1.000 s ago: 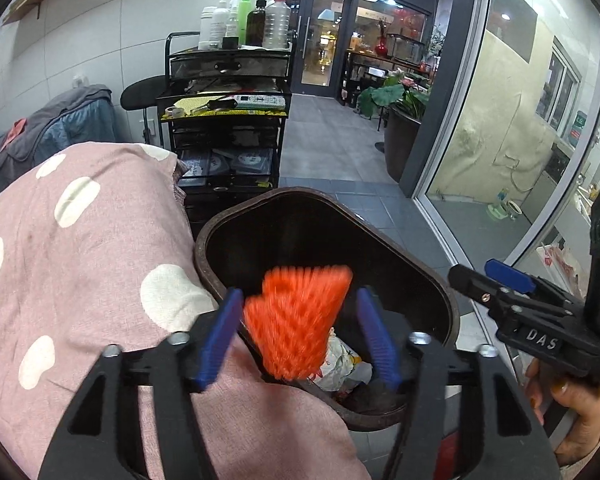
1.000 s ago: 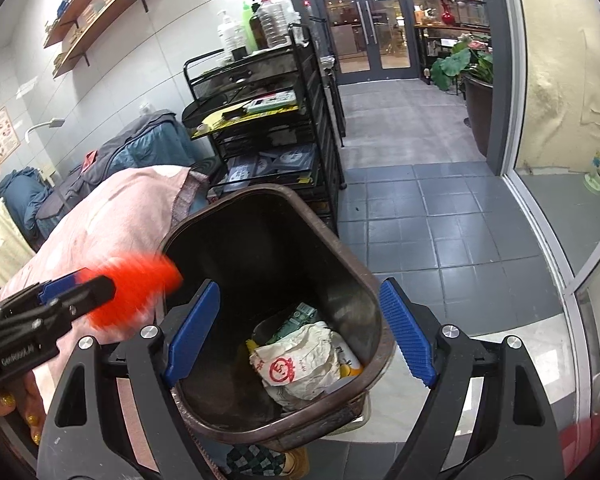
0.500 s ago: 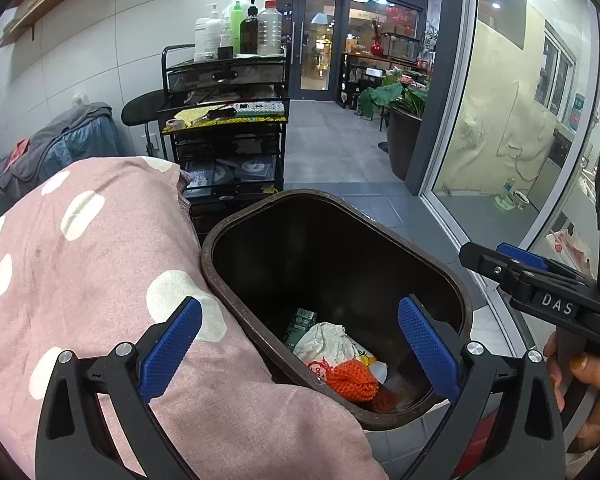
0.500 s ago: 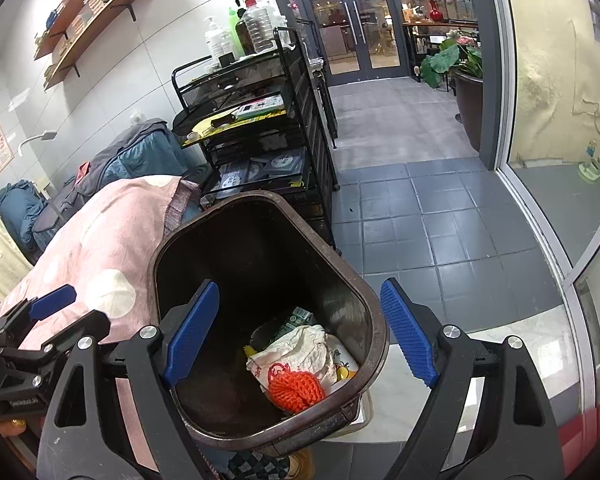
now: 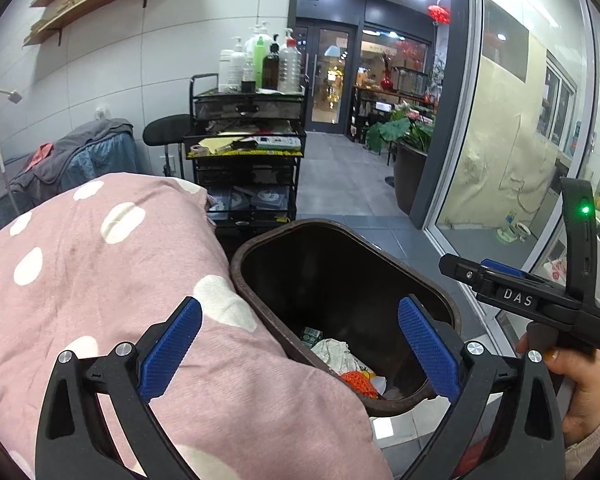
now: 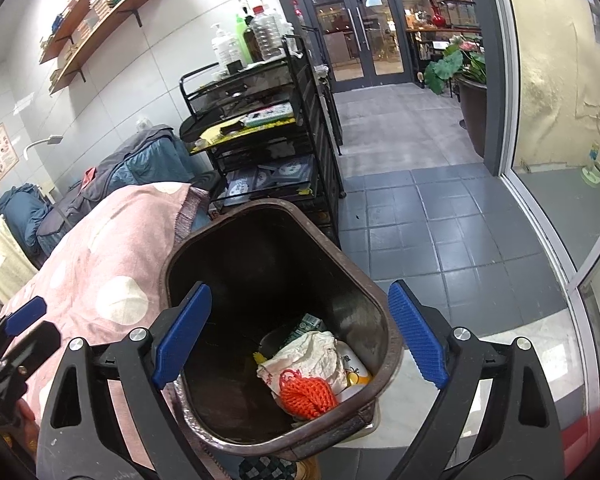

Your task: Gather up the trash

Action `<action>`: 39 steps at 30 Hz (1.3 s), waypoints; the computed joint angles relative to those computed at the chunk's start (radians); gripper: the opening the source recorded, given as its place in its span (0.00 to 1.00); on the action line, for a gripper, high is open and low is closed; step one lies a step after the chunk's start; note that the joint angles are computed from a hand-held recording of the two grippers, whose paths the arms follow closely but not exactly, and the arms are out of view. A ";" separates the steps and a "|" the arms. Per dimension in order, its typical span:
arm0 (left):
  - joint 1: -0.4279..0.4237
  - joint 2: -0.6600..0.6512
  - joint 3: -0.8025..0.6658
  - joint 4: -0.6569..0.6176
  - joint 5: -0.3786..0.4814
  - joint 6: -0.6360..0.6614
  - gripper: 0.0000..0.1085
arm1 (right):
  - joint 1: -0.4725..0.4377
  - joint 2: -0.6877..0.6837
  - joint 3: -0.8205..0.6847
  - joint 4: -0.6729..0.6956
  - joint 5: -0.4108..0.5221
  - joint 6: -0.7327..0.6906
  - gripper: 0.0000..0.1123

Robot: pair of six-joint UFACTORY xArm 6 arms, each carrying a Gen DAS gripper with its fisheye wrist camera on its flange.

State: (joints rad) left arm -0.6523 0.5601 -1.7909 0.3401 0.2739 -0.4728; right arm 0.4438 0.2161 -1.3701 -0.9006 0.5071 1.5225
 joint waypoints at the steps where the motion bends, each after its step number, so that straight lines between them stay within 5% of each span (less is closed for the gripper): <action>1: 0.005 -0.012 0.016 0.028 -0.012 -0.030 0.89 | 0.003 -0.002 0.000 -0.013 -0.001 0.007 0.79; 6: 0.044 -0.118 0.166 0.237 -0.101 -0.247 0.89 | 0.034 0.013 -0.039 -0.059 0.009 0.016 0.82; 15: 0.126 -0.323 0.378 0.799 -0.078 -0.853 0.89 | 0.114 0.084 -0.159 -0.144 0.033 0.011 0.83; 23: 0.152 -0.487 0.546 1.019 0.029 -1.141 0.89 | 0.202 0.172 -0.287 -0.238 0.047 -0.033 0.84; 39: 0.095 -0.709 0.773 1.183 0.317 -1.403 0.89 | 0.327 0.288 -0.427 -0.306 -0.019 -0.063 0.84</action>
State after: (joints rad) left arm -0.5571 -0.1486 -1.0174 1.5234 0.5910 -1.8760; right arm 0.7713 0.5036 -1.7968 -1.2064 0.4883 1.4597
